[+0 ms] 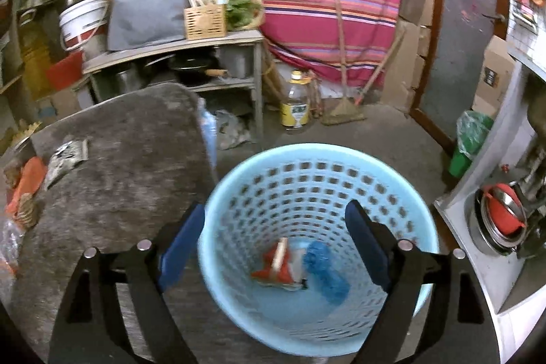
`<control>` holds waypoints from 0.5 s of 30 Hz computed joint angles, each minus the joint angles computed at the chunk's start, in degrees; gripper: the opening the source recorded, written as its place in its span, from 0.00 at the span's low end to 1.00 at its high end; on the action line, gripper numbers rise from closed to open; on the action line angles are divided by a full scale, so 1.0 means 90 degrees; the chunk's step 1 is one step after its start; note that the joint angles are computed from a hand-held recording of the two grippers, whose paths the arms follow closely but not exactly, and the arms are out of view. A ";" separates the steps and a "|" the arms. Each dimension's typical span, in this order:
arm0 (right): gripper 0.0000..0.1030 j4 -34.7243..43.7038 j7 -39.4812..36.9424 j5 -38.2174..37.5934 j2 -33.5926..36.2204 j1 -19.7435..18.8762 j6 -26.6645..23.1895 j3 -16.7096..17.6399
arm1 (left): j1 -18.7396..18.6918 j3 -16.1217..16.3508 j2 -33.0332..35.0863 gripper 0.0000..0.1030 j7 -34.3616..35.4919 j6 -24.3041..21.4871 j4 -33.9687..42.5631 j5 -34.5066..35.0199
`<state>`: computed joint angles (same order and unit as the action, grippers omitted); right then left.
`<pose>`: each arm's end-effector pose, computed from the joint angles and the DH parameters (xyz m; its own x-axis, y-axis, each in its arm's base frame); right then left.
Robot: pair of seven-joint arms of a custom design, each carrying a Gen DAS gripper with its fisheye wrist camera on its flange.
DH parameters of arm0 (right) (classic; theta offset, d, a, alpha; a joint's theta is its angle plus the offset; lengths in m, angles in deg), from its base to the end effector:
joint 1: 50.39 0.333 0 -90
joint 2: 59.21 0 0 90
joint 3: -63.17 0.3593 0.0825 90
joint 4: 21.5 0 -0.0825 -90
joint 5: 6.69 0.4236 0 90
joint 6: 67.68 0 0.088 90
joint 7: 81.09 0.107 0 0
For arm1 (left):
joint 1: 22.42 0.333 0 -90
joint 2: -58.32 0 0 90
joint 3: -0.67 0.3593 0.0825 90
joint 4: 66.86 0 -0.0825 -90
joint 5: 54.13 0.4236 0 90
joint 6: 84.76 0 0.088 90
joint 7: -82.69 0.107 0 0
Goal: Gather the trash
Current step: 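Move both tools back over the table toward the remaining trash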
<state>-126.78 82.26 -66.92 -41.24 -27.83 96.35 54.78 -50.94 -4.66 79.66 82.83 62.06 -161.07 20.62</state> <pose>0.6737 0.2296 0.4393 -0.0869 -0.9962 0.0114 -0.6261 0.0457 -0.7784 0.6210 -0.4226 0.4751 0.0438 -0.9990 -0.0113 -0.5074 -0.0125 -0.8616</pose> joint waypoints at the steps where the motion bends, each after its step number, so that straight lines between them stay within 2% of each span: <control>1: 0.81 0.0045 -0.0030 0.0030 0.0044 0.0019 0.0042 0.0044 | 0.0028 0.0048 -0.0077 0.95 -0.0116 0.0010 -0.0135 0.0058; 6: 0.81 0.0183 -0.0047 0.0065 0.0174 0.0248 0.0158 0.0089 | 0.0329 0.0055 -0.0307 0.95 -0.0443 0.0082 -0.0643 0.0035; 10: 0.81 0.0328 -0.0253 0.0148 0.0262 0.0452 0.0051 0.0114 | 0.0564 0.0025 -0.0499 0.95 -0.0622 0.0162 -0.1005 0.0045; 15: 0.81 0.0493 -0.0520 0.0526 0.0406 0.0539 0.0018 0.0159 | 0.0766 -0.0028 -0.0648 0.95 -0.0718 0.0151 -0.1255 0.0175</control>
<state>-122.34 77.58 -62.19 -37.59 -22.98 96.51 56.21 -44.04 -4.92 73.83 76.37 63.42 -172.37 22.19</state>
